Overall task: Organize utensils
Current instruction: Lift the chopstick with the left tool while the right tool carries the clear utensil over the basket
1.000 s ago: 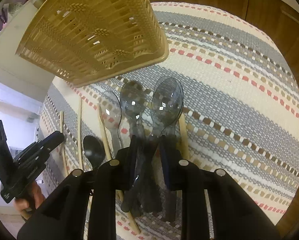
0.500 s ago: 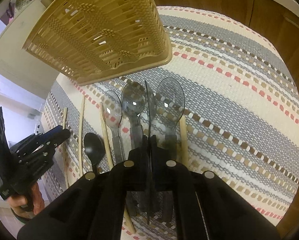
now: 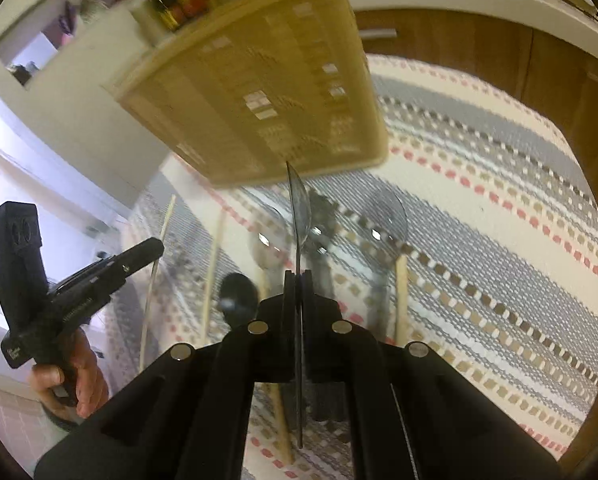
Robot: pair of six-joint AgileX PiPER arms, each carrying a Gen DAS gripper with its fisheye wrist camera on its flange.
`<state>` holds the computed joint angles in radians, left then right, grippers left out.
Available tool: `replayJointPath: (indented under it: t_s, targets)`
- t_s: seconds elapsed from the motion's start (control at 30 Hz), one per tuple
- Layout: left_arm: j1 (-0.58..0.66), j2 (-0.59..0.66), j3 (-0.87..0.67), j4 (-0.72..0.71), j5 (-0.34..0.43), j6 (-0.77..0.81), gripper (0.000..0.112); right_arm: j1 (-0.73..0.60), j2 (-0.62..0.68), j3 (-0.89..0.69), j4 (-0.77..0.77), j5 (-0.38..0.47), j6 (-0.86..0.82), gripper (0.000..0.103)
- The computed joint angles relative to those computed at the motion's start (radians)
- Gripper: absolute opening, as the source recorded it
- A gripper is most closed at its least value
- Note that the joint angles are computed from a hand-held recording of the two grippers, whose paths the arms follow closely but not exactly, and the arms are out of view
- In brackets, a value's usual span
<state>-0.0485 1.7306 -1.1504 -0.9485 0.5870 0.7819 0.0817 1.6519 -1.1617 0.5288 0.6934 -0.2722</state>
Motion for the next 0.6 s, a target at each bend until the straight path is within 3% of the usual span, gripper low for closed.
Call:
replayJointPath:
  t_s: [0.1, 0.2, 0.33, 0.6]
  targets:
    - [0.028, -0.052, 0.050, -0.162, 0.009, 0.151, 0.003, -0.009, -0.044, 0.037, 0.045, -0.025, -0.050, 0.002]
    - [0.035, -0.079, 0.069, -0.201, 0.002, 0.191, 0.003, -0.007, -0.079, 0.054, 0.057, -0.043, -0.063, 0.002]
    - [0.043, -0.144, 0.113, -0.365, 0.001, 0.338, 0.003, -0.024, -0.126, 0.062, 0.106, -0.050, -0.114, 0.002]
    - [0.022, -0.160, -0.032, -0.646, -0.066, 0.516, 0.003, -0.001, -0.212, -0.011, 0.168, -0.164, -0.199, 0.002]
